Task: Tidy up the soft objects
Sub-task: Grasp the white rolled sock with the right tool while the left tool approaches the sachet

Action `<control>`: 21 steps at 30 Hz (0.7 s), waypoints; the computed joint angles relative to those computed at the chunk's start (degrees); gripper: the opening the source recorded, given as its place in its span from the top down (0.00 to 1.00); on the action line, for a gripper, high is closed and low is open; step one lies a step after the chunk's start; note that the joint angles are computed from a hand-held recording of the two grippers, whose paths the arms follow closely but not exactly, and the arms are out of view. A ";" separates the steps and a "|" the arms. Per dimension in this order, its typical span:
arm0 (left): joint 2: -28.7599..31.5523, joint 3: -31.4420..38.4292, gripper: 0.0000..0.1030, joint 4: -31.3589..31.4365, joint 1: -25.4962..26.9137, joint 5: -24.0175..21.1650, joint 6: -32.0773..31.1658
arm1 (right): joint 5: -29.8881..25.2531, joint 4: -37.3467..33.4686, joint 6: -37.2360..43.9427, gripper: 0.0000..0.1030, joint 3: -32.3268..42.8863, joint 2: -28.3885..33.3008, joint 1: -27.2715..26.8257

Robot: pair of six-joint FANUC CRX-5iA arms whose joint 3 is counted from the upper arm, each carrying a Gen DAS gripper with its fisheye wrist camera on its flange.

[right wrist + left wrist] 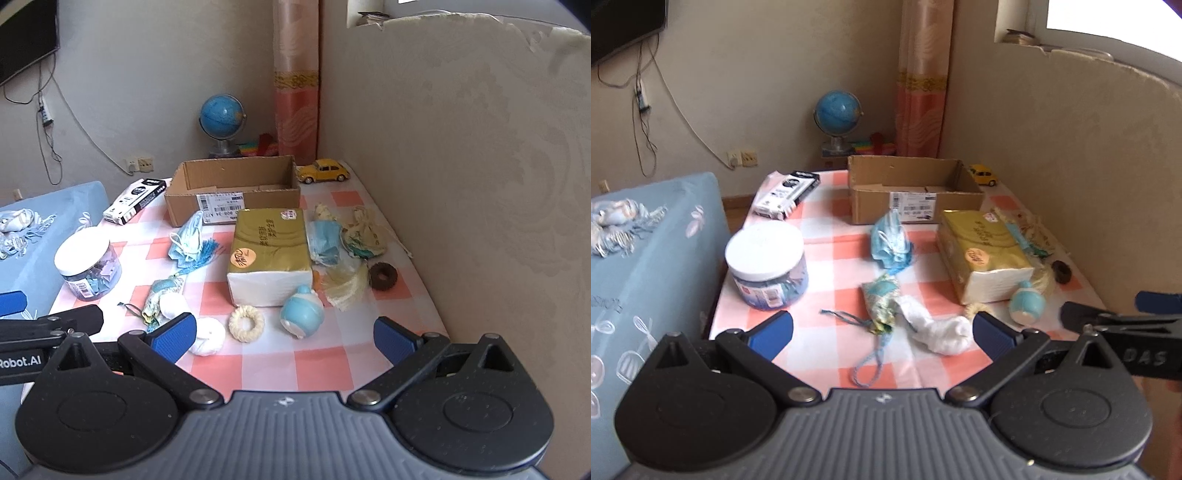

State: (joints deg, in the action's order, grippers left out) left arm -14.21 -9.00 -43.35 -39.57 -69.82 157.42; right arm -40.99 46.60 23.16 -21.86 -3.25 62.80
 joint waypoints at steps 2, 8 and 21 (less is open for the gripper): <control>0.26 -0.39 0.01 -1.65 -0.44 0.23 0.93 | 1.36 0.79 0.02 0.00 -0.43 0.10 -0.62; -1.60 -4.66 0.01 -4.03 0.43 6.32 2.73 | 7.15 3.99 -0.37 0.00 -2.54 0.60 -3.38; -0.20 -7.25 0.01 -1.20 4.70 8.57 -2.35 | 20.57 -0.44 10.29 0.00 -5.44 3.20 -7.57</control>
State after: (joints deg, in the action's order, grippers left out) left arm -14.41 -16.25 -44.55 -34.87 -61.26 155.07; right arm -20.41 46.17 33.45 -27.29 -0.05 55.23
